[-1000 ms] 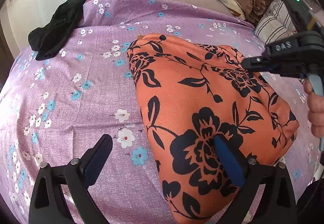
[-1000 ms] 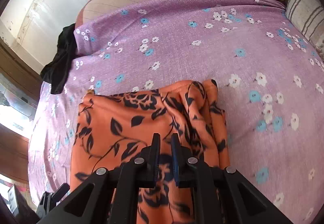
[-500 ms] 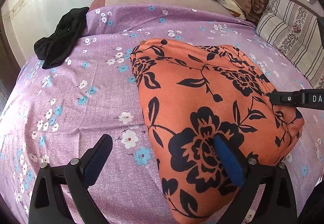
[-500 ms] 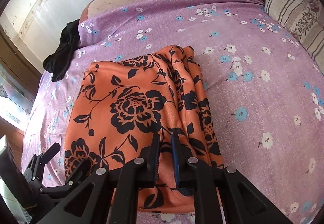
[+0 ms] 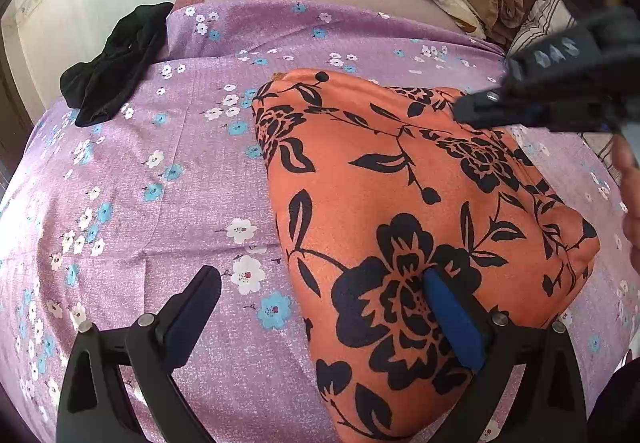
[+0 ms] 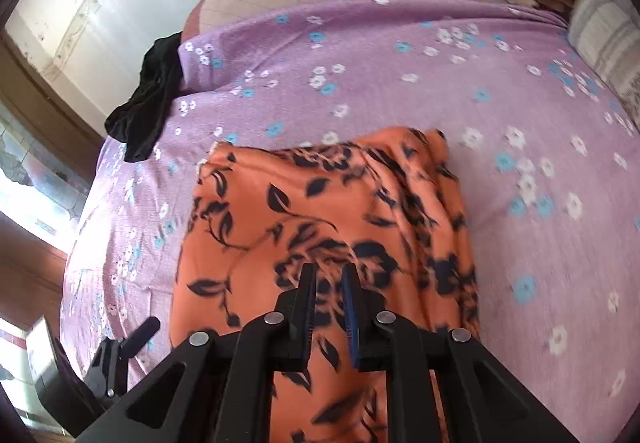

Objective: Fold small clothes

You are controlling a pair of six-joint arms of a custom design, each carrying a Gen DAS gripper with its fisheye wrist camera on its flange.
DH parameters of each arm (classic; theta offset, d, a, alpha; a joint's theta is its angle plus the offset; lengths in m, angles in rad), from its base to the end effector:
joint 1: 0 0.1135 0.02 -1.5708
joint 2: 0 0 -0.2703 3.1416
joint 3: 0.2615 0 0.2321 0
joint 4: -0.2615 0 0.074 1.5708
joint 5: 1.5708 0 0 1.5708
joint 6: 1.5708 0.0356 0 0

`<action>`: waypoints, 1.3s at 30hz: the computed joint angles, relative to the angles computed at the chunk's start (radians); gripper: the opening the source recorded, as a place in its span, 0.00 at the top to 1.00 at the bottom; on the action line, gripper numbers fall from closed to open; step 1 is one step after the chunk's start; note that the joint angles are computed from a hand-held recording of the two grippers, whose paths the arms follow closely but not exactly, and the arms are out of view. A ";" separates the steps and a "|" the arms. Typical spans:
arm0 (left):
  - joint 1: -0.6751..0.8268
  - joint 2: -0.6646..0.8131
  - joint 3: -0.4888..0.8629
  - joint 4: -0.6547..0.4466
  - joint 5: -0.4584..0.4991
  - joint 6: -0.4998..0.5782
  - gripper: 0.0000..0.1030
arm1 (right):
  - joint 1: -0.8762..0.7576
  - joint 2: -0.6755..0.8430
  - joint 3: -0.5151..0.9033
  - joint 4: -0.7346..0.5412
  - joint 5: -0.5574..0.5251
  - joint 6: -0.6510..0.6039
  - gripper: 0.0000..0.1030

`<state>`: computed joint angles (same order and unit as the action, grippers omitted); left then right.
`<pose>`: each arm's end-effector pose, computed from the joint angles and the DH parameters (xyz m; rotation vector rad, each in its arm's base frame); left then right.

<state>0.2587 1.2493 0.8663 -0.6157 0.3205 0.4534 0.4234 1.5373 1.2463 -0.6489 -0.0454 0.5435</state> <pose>0.2188 0.0463 0.2512 0.3607 2.4727 -0.1223 0.2798 0.1278 0.2883 0.1352 2.5649 0.4412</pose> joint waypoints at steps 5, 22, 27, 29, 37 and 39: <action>0.011 0.024 0.016 -0.019 0.020 -0.002 0.01 | -0.031 0.301 0.280 0.018 -0.182 -0.050 0.85; 0.027 0.054 0.060 -0.077 0.043 -0.024 0.02 | -0.161 0.077 -0.088 0.275 -0.300 0.072 0.84; 0.024 -0.033 0.028 -0.036 0.039 -0.013 0.02 | -0.254 -0.267 -0.313 0.228 -0.268 0.085 0.52; 0.030 -0.070 0.015 -0.012 0.050 -0.005 0.02 | -0.311 -0.405 -0.405 0.238 -0.295 0.144 0.20; 0.085 -0.102 0.027 0.003 0.075 -0.001 0.02 | -0.327 -0.577 -0.514 0.244 -0.346 0.199 0.20; 0.097 -0.103 0.031 0.007 0.078 0.001 0.02 | -0.275 -0.564 -0.510 0.252 -0.288 0.203 0.20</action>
<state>0.3555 1.1460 0.8970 -0.6089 0.3988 0.4544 0.1481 0.9734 0.7362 -0.3972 -0.3332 0.7463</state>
